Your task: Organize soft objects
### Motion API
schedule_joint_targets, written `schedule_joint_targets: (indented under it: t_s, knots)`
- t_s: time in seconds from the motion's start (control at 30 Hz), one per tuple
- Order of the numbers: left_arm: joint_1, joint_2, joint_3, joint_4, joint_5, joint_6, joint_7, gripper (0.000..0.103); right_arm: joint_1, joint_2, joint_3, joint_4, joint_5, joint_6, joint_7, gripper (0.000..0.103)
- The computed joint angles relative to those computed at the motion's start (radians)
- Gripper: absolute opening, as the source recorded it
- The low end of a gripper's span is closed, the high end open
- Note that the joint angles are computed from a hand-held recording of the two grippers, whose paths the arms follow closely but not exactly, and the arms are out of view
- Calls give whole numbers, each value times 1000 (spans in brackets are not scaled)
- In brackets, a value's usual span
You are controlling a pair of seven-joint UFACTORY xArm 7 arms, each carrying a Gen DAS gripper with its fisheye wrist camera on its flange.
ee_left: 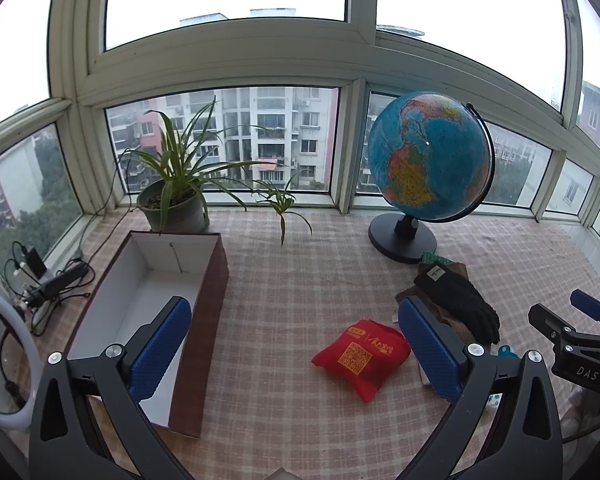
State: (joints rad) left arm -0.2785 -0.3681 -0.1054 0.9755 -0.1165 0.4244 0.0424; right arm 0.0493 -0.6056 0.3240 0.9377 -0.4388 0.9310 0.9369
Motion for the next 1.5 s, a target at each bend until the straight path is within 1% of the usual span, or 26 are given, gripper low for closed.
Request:
schedule_joint_targets:
  t_s: [0.57,0.87,1.0,1.27,1.37,1.5]
  knots:
    - [-1,4,-4,-6,8,2,-6,103,3,0,-7,-9,8,-3,1,103]
    - [-7,12,0,-1,0,22,6,103,-5,-28,-16,-35,-2,-15,-12,103]
    - [-9,14,-2,-8,-3,33,11,103,-9,-63,-49,-76,16,-36,-37,103]
    - [-22,23,-1,-33,-20,84,35,103,-31,-127,-135,-170,110,-63,-130,103]
    - [-31,39,5,-19,-42,110,54,103,-40,-143,-166,-200,150,-68,-169,102]
    - [-30,64,-13,2,-31,104,54,103,-54,-170,-206,-252,208,-91,-210,102]
